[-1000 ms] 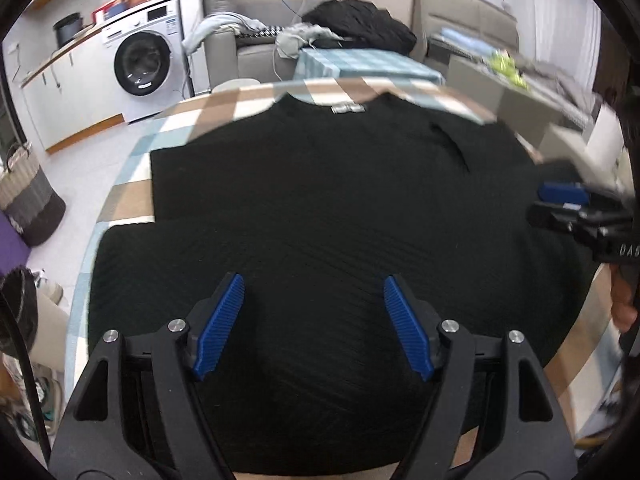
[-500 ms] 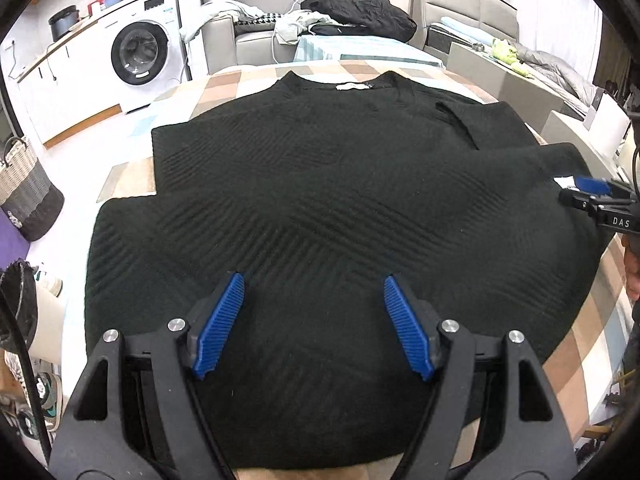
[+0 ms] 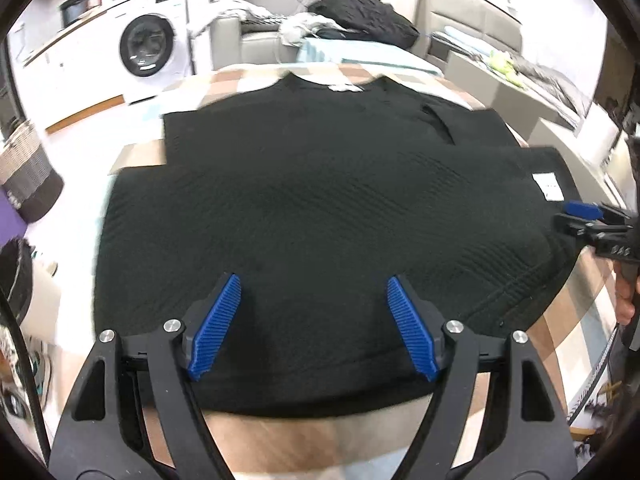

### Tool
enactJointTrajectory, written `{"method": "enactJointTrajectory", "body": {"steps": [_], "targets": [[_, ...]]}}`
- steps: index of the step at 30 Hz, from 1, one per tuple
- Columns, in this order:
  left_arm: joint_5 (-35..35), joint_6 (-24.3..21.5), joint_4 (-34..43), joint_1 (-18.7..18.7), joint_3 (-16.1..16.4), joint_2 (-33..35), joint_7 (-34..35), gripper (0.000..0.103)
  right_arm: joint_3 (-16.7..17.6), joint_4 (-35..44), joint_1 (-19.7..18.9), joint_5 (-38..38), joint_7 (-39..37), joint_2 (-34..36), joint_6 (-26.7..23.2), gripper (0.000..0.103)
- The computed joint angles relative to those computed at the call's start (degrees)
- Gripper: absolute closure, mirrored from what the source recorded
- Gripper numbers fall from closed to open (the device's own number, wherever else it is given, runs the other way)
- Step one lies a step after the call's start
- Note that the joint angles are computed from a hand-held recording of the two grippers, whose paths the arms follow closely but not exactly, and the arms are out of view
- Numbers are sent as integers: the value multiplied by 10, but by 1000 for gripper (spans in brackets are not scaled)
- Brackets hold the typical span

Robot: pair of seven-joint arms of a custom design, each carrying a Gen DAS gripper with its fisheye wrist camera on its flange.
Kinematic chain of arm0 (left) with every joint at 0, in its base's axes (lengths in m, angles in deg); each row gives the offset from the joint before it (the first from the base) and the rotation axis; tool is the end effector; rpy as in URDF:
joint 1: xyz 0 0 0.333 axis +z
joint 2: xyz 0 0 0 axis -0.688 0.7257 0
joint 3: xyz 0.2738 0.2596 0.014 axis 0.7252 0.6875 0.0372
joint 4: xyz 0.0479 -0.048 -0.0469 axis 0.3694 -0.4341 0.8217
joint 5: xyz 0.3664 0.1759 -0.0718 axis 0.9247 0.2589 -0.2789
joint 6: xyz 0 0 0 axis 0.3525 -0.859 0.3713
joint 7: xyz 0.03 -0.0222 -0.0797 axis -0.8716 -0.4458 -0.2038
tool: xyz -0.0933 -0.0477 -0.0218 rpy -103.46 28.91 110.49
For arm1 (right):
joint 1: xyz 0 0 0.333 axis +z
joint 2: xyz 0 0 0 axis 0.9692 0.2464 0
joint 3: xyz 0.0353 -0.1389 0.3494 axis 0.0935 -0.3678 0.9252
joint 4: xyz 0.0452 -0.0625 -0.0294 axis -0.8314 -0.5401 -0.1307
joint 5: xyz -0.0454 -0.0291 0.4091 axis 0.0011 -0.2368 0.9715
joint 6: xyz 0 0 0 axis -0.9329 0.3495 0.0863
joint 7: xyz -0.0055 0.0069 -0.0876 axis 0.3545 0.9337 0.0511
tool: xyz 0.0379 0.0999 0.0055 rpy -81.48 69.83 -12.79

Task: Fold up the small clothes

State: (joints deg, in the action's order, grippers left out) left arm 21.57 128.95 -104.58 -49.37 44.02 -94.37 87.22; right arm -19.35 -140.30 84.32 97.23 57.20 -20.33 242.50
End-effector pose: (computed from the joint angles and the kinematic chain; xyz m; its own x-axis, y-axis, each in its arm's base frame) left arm 0.4784 -0.1888 0.4431 0.2829 -0.9564 0.0719 -0.7101 -0.2593 -0.6546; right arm 0.5670 0.0585 0.4347 0.4961 -0.8683 -0.0013 -0.7043 -0.4015 -0.5854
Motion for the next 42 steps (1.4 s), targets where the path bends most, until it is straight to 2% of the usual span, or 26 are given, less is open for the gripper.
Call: {"method": "enactJointTrajectory", "body": {"steps": [2,4,8,12,15,19,24,26,28,29,30,31,32,33,34,35,36,37,39,42], "targets": [[8,-10,-27,5,-1,-36,-32,29,-8,6,-12,60,-29,-14,-31,24],[8,-28,-55,14,-4,-74,-64,29,-18,5,-22,92,-34,-27,-34,24],[-5,-53,-105,29,-6,-135,-104,29,-31,5,-38,110,-8,-28,-4,24],[-46,-78,-142,35,1,-176,-110,29,-42,16,-58,104,34,-16,-38,24],[-69,-67,-164,39,11,-192,-104,29,-43,20,-67,114,32,-10,-56,24],[-77,-28,-182,51,15,-196,-97,29,-39,23,-71,115,30,-4,-64,24],[-80,27,-162,73,13,-143,-98,29,-34,25,-69,120,25,2,-63,24],[-66,42,-154,87,2,-129,-119,37,-34,27,-71,125,27,4,-70,24],[-50,60,-148,98,-3,-118,-142,57,-34,30,-72,130,27,9,-76,24],[-39,66,-147,104,-6,-117,-155,60,-34,33,-73,135,25,11,-78,25],[-18,72,-146,116,-15,-118,-180,69,-32,34,-73,145,19,13,-76,26],[0,77,-145,124,-19,-119,-201,76,-32,33,-74,153,14,11,-77,29],[6,79,-145,125,-17,-122,-210,79,-31,35,-74,158,11,14,-78,37],[16,83,-145,129,-18,-125,-223,86,-30,37,-72,150,16,18,-73,43],[21,81,-146,130,-18,-130,-231,91,-29,38,-70,145,18,21,-67,56],[30,81,-148,132,-19,-136,-240,91,-28,39,-70,148,16,22,-62,68],[47,83,-148,139,-24,-142,-260,94,-26,41,-70,160,5,21,-63,74],[58,82,-150,140,-25,-150,-270,96,-24,38,-69,173,-10,17,-53,85],[68,74,-147,136,-25,-160,-272,97,-21,35,-67,211,-49,7,-39,92],[86,63,-131,133,-23,-159,-267,98,-26,43,-69,244,-69,-1,-60,96]]}}
